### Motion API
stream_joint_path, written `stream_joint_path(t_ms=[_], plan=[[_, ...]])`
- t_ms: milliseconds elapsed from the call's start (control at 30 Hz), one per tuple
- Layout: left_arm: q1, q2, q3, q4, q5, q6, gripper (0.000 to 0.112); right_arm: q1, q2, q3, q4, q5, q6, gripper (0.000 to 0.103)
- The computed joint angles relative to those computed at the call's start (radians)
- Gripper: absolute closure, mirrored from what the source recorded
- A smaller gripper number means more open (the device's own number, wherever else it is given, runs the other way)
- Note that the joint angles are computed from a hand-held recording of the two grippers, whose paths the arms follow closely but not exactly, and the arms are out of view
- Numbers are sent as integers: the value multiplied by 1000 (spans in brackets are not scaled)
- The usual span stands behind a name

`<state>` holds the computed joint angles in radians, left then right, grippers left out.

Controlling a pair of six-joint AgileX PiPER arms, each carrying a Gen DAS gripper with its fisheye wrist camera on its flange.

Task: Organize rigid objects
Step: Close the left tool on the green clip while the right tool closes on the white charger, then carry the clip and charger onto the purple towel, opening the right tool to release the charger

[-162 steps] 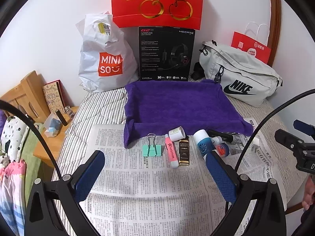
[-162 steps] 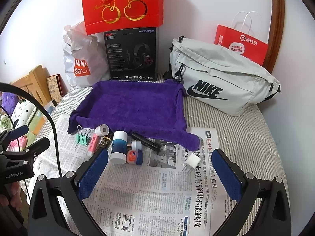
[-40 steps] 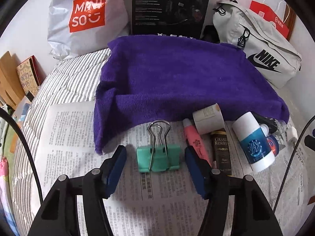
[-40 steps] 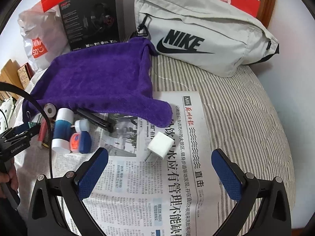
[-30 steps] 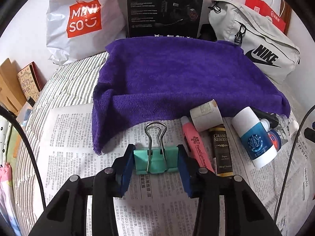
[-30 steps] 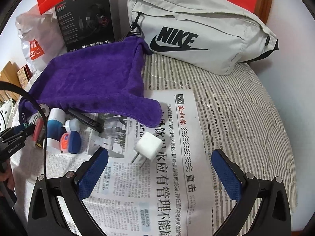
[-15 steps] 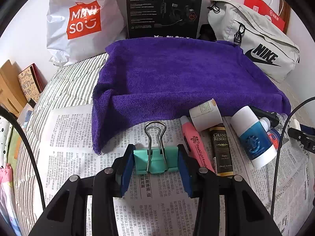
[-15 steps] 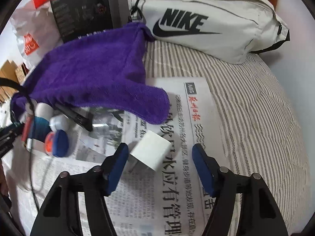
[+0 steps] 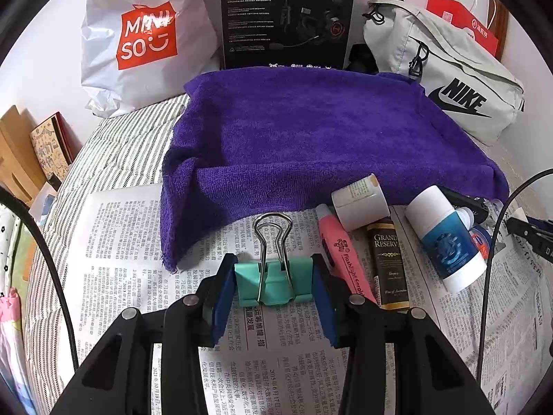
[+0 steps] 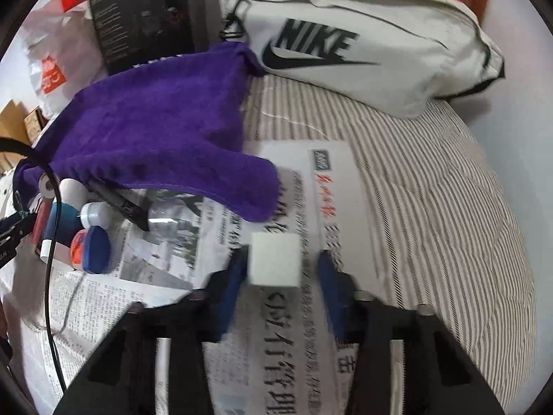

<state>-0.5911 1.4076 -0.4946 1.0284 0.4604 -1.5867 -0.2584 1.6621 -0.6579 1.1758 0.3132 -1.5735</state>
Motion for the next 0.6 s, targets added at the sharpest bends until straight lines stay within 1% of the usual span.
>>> stream_joint_path(t_ms=[33,100,133,200,333,433,500,600], plan=[[2,-1,1,0,-2,1,72,0,2,0,14,1,-10,76],[7,-6,-3,-32,-4,42,72,-3,1,-10,-31,12,36,76],[13,-9,-7,-55,-5,68,72,-8,0,-19,-90,26,91,76],[26,-18,-10,-99,-14,117,72,-25,-16,-24,-159,55,147,76],[31,-58,2,-151,-11,170,72,-52,-70,-17,-192,89,162,76],[13,-121,11,-177,32,195,72,-51,-91,-36,-239,125,213,76],[15,-171,15,-215,59,238,72,-36,-106,-53,-275,139,255,76],[26,-248,8,-275,106,318,72,-25,-135,-69,-285,167,265,76]])
